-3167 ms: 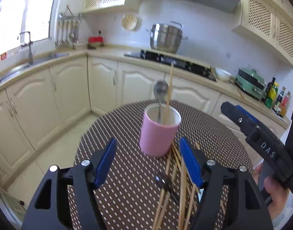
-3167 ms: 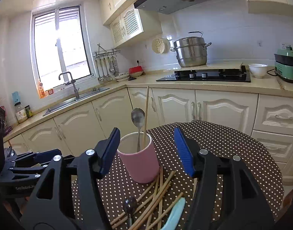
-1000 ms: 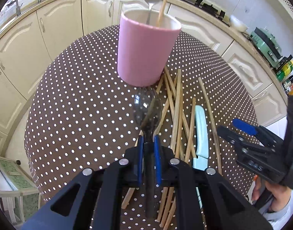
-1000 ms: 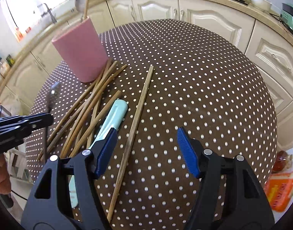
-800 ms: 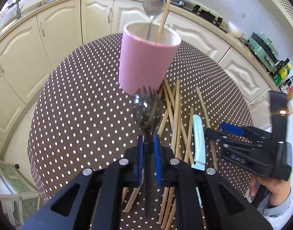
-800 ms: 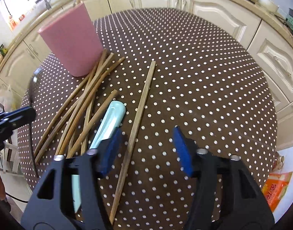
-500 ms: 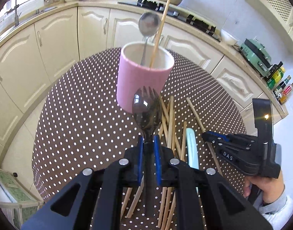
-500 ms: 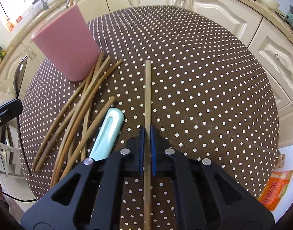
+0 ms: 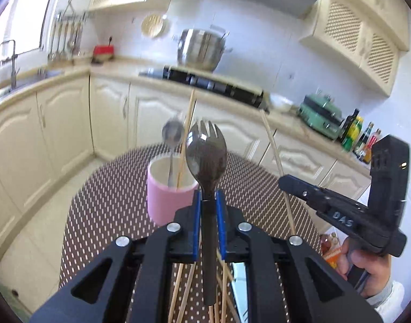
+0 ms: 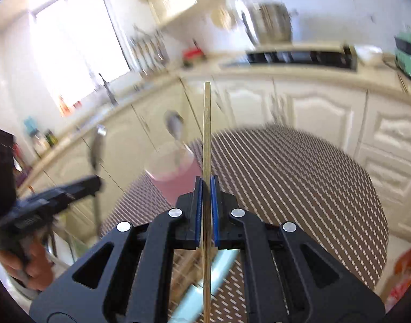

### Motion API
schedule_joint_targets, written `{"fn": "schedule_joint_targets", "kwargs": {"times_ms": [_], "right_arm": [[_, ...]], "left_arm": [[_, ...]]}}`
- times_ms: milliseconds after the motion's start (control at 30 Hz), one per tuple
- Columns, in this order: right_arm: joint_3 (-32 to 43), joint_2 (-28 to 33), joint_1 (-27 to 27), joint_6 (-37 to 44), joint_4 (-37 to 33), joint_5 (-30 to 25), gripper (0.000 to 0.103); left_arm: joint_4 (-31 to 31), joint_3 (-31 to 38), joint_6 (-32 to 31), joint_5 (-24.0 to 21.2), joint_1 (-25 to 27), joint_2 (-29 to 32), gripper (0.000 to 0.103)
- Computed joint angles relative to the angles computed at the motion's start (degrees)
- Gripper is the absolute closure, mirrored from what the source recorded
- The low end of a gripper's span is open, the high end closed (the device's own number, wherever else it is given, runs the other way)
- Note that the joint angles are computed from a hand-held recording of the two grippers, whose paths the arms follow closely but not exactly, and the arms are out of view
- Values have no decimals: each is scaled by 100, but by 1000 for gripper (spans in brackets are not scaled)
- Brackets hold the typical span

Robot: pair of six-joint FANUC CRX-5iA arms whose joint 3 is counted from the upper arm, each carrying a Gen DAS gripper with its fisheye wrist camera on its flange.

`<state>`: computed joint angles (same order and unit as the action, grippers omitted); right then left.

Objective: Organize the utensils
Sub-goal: 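Carry the fork into the pink cup while the right tool places its chopstick there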

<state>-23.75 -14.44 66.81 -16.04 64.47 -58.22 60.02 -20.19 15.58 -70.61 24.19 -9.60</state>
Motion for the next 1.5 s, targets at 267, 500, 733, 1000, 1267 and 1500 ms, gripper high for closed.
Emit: {"fn": "schedule_joint_targets", "kwargs": {"times_ms": [267, 500, 733, 1000, 1267, 1500], "right_arm": [[171, 564, -775, -812, 1967, 660, 96], [532, 1052, -1420, -1577, 3113, 1036, 96], [588, 1373, -2043, -2400, 3894, 1389, 96], [576, 1592, -2437, -3106, 4531, 1377, 96], [579, 1816, -2571, -3209, 4638, 1388, 96], [456, 1763, -2432, -3004, 4414, 1329, 96]], "left_arm": [[1095, -120, -619, 568, -444, 0, 92], [2044, -72, -1092, 1206, -965, 331, 92], [2519, 110, -1333, 1721, -1372, 737, 92], [2849, 155, -1637, 2002, -1660, 1163, 92], [2861, -84, -1901, 2280, -1733, 1252, 92], [2657, -141, -1652, 2126, -1558, 1215, 82]]}}
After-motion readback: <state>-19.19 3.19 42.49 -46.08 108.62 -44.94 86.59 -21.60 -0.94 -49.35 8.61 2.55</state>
